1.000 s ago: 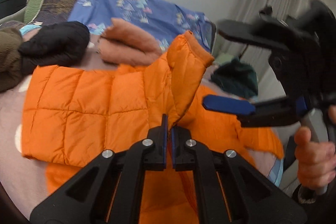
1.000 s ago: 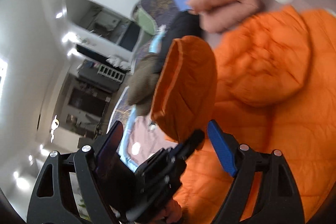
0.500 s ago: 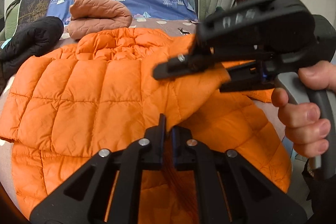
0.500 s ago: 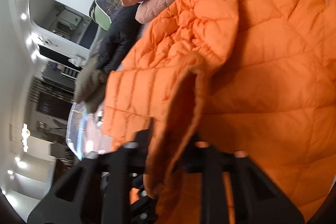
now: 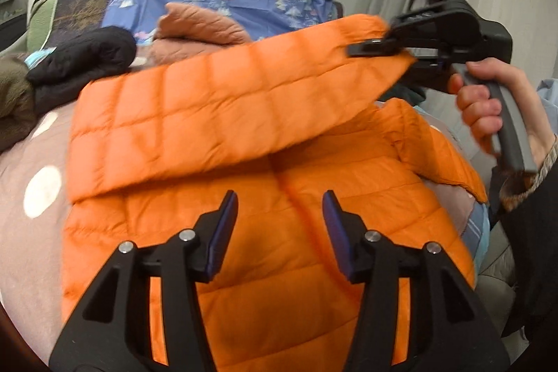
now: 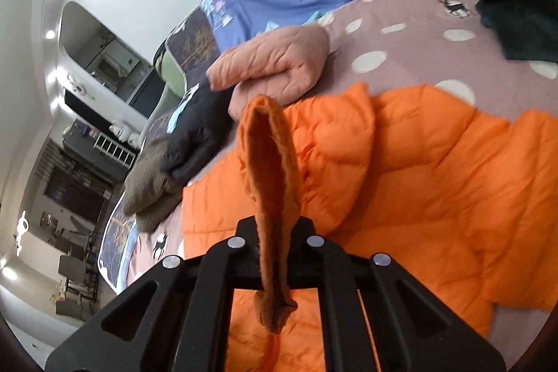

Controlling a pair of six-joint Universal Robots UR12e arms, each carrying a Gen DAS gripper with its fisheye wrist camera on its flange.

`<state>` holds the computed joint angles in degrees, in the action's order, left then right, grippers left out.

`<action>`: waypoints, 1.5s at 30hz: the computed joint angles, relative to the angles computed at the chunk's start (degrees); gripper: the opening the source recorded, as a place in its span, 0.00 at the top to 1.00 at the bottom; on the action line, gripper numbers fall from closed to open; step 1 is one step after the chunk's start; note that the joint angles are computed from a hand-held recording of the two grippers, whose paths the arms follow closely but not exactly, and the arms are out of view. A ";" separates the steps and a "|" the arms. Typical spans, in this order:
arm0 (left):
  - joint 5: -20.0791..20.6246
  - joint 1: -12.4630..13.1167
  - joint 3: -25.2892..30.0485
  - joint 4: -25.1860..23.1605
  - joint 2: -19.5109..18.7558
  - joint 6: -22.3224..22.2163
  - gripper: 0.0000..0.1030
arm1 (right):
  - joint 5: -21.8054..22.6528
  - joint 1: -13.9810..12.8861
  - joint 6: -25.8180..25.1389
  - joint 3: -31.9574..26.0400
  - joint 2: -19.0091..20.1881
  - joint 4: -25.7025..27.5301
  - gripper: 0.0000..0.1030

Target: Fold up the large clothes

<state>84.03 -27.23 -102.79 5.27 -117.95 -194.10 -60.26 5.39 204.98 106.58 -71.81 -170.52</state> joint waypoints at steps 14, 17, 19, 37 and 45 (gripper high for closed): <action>-0.32 2.50 -2.63 -1.39 0.71 -4.76 0.46 | -8.99 -1.25 1.35 1.34 3.04 2.34 0.91; 0.26 3.11 -2.73 -1.47 0.94 -6.35 0.46 | -11.13 -0.95 -0.41 1.44 3.15 3.28 0.79; 1.50 3.58 -2.65 -1.16 1.38 -7.76 0.43 | -12.82 -0.96 -0.57 2.14 2.91 1.31 0.79; 8.11 6.78 12.18 -18.04 -5.62 -9.75 0.89 | -23.05 3.77 -6.76 0.18 4.10 0.53 0.96; 0.09 8.60 11.29 -15.43 -7.09 -11.06 0.89 | -20.02 2.55 -4.21 0.84 6.36 0.11 1.00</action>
